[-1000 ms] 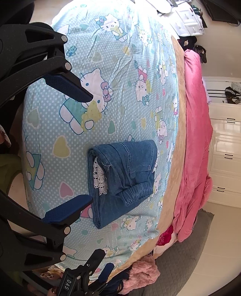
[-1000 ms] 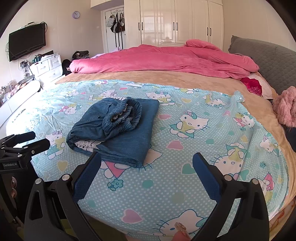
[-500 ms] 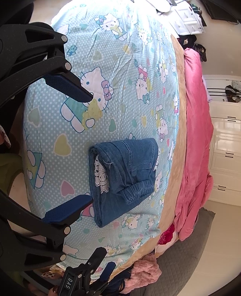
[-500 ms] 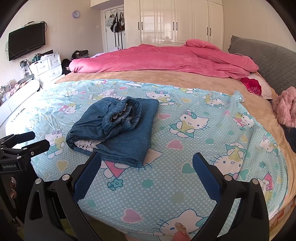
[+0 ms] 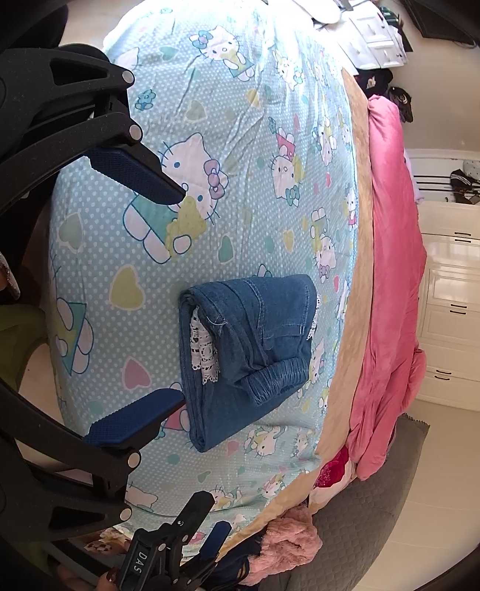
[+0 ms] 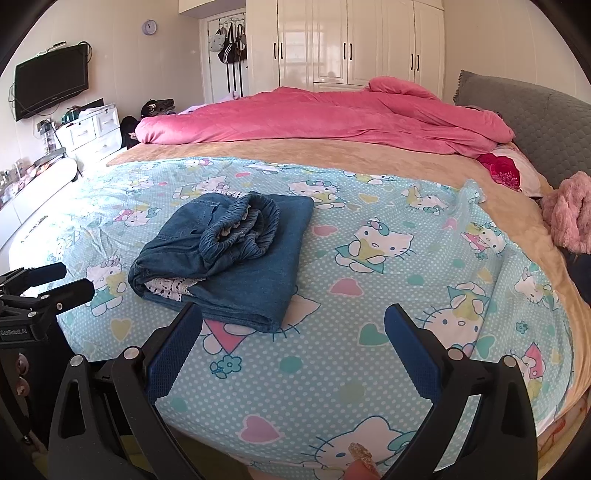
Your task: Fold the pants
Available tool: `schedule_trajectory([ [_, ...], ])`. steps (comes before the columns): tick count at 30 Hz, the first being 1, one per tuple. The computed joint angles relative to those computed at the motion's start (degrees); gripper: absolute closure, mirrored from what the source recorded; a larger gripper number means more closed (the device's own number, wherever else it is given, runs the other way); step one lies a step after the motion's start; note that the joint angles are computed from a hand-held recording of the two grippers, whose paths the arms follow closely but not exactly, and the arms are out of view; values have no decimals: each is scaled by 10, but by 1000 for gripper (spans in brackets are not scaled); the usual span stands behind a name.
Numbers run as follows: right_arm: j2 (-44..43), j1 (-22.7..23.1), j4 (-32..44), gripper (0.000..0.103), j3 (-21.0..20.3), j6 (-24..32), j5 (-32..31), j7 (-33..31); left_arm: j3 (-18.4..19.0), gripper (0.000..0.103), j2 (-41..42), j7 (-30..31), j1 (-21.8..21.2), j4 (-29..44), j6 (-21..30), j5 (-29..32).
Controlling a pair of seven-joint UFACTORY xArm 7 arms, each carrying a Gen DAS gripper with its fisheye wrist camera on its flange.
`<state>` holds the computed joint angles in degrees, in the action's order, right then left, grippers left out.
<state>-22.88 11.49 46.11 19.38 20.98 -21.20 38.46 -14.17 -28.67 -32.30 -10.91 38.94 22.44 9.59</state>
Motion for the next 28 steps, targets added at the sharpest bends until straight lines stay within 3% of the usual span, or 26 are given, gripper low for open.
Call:
schedule_trajectory([
  [6, -4, -11, 1, 4, 2, 6, -10, 10, -14, 9, 2, -15, 14, 9, 24, 19],
  [14, -8, -44, -2, 4, 4, 35, -42, 35, 4, 9, 11, -28, 24, 9, 47, 19],
  [20, 11, -93, 1, 4, -28, 45, -72, 65, 53, 9, 38, -30, 73, 21, 62, 24],
  [24, 73, -157, 48, 4, -58, 74, -135, 96, 60, 9, 127, -70, 172, 96, 76, 125],
  [27, 165, -174, 131, 4, -102, 119, -152, 92, 86, 9, 230, -97, 199, 192, 116, 186],
  [28, 195, -175, 161, 4, -115, 133, -151, 91, 101, 9, 262, -85, 197, 220, 117, 178],
])
